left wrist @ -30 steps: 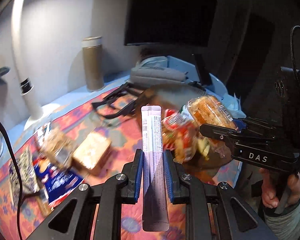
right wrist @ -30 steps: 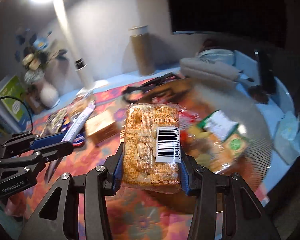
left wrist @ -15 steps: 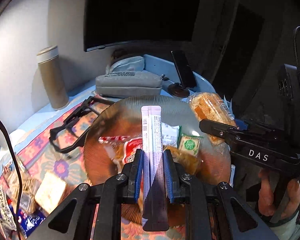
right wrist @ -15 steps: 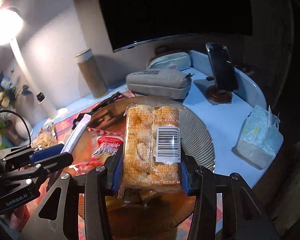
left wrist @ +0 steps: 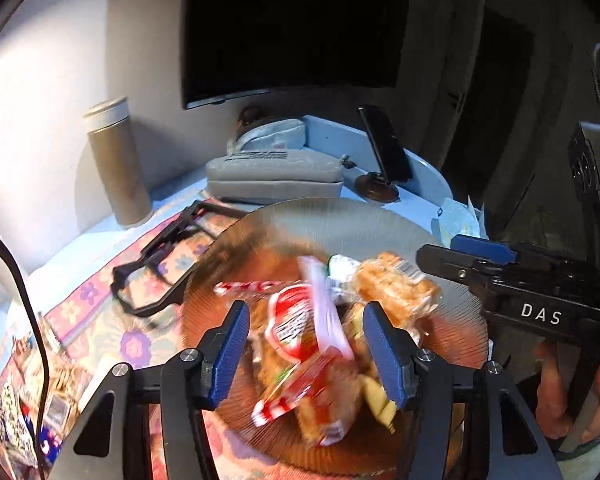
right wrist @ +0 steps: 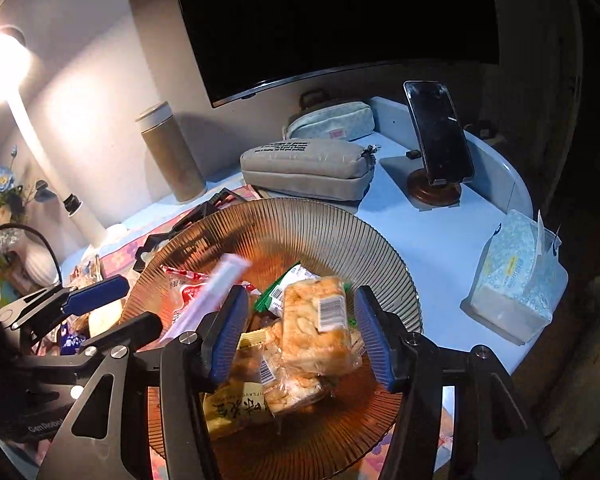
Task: Organize snacks
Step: 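Carry both snacks onto the amber plate and open both tools, then move both tools back over the remaining snacks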
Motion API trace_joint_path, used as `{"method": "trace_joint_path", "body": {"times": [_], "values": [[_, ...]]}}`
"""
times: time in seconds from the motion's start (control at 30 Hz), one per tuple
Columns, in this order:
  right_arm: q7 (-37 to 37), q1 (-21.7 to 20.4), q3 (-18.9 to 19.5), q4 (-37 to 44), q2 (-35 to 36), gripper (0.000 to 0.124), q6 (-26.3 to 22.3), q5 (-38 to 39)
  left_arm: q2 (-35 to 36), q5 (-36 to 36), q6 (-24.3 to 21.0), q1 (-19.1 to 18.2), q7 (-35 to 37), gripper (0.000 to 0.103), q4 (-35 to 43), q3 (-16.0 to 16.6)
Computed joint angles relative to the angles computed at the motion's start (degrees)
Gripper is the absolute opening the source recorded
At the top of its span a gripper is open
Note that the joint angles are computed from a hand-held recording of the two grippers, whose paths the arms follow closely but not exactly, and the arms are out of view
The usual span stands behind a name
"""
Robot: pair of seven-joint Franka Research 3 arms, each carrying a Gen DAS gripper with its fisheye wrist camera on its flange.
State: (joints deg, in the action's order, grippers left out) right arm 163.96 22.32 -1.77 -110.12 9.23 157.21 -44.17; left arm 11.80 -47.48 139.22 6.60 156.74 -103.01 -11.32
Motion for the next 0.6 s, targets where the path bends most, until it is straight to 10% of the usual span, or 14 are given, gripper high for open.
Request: {"method": "trace_joint_path", "body": {"times": [0.6], "values": [[-6.54,5.44,0.50,7.33,4.89,0.054,-0.59,2.81,-3.65,-4.68,-0.98,4.96,2.32,0.057,-2.70,4.59]]}}
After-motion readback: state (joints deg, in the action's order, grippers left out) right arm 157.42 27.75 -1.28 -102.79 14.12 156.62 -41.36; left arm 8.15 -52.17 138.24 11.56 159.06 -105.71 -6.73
